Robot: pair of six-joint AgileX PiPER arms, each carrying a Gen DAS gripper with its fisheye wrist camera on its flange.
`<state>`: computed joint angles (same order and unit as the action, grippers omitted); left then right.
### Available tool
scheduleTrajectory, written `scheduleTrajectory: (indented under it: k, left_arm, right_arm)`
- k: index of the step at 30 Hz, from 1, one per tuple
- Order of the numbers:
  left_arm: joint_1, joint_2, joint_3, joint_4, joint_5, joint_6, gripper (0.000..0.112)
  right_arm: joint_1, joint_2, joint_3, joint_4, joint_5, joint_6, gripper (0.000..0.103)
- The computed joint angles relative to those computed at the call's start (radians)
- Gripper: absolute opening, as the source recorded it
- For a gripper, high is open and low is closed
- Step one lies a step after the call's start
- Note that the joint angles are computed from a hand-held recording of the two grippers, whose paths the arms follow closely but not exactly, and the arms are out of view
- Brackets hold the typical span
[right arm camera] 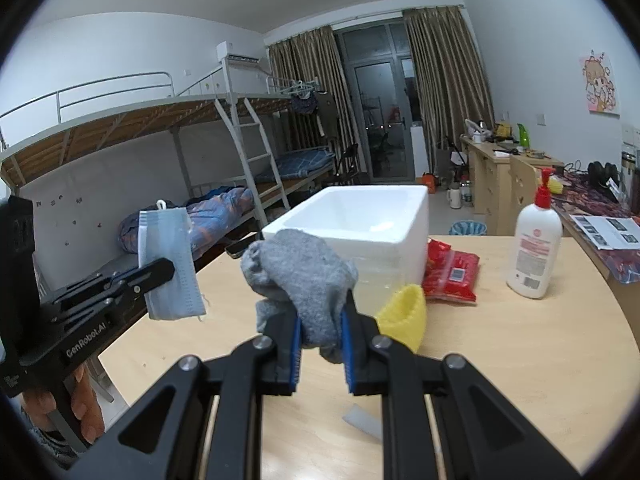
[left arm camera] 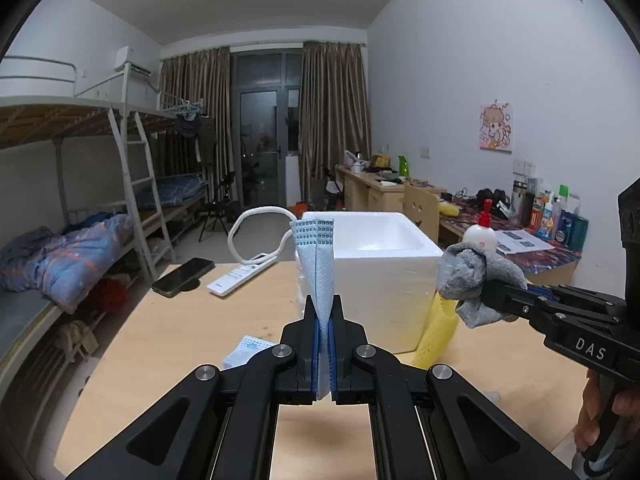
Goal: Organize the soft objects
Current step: 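Carry the face mask and grey sock over the white foam box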
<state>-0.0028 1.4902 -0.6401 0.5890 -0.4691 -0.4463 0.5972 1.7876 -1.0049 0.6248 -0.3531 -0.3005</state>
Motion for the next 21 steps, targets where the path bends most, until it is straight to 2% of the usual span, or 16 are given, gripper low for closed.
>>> scheduleTrajectory:
  k: [8, 14, 19, 21]
  left_arm:
    - [0.009, 0.034, -0.03, 0.021, -0.009, 0.005, 0.004]
    - [0.017, 0.042, -0.053, 0.135, -0.014, -0.09, 0.004]
    - [0.002, 0.05, -0.07, 0.148, 0.002, -0.106, 0.004]
    - [0.002, 0.056, -0.09, 0.205, 0.014, -0.163, 0.004]
  right_arm:
    - [0.084, 0.03, -0.062, 0.33, -0.042, -0.3, 0.02]
    - [0.099, 0.029, -0.078, 0.419, -0.058, -0.381, 0.02]
    - [0.102, 0.027, -0.085, 0.466, -0.065, -0.43, 0.02]
    - [0.097, 0.028, -0.091, 0.479, -0.06, -0.445, 0.02]
